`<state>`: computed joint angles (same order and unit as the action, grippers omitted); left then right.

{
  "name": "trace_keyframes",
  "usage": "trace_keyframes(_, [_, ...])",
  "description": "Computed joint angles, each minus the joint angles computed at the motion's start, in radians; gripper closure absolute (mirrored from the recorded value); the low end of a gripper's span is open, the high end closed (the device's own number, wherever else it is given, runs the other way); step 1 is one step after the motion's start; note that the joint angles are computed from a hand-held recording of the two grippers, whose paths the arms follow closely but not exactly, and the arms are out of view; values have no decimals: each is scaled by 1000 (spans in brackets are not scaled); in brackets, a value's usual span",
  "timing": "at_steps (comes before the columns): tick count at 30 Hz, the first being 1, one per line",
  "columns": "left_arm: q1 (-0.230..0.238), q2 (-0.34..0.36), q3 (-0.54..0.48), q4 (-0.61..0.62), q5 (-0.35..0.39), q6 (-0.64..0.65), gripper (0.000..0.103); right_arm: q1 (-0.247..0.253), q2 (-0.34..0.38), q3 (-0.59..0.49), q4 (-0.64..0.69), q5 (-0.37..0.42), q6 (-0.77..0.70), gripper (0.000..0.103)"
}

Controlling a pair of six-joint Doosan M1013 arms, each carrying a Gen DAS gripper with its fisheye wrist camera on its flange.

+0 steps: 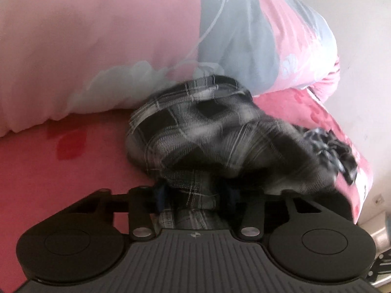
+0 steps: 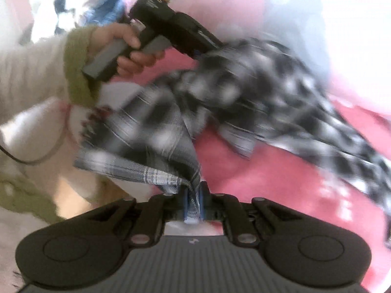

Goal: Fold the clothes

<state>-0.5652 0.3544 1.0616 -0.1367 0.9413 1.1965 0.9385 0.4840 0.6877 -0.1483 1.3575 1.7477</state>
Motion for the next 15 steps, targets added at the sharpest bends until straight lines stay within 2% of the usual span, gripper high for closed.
trace_keyframes(1, [3,2,-4,-9,-1,-9,72,-2,-10,13,-22,-1,22,94])
trace_keyframes(2, [5,4,-8,-19,-2,-19,78,-5,-24,35,-26,-35,56,94])
trace_keyframes(6, [15,1,-12,-49,0,-30,87,-34,-61,97,72,-184,218,88])
trace_keyframes(8, [21,-7,-7,-65,-7,-18,89,-46,-73,123,133,-259,289,66])
trace_keyframes(12, [35,-22,6,-114,-43,0,90,-58,-85,158,234,-407,376,40])
trace_keyframes(14, [46,-31,20,-155,-66,4,90,-58,-78,158,276,-456,430,15])
trace_keyframes(15, [52,-33,23,-179,-75,9,90,-55,-70,153,280,-471,462,9])
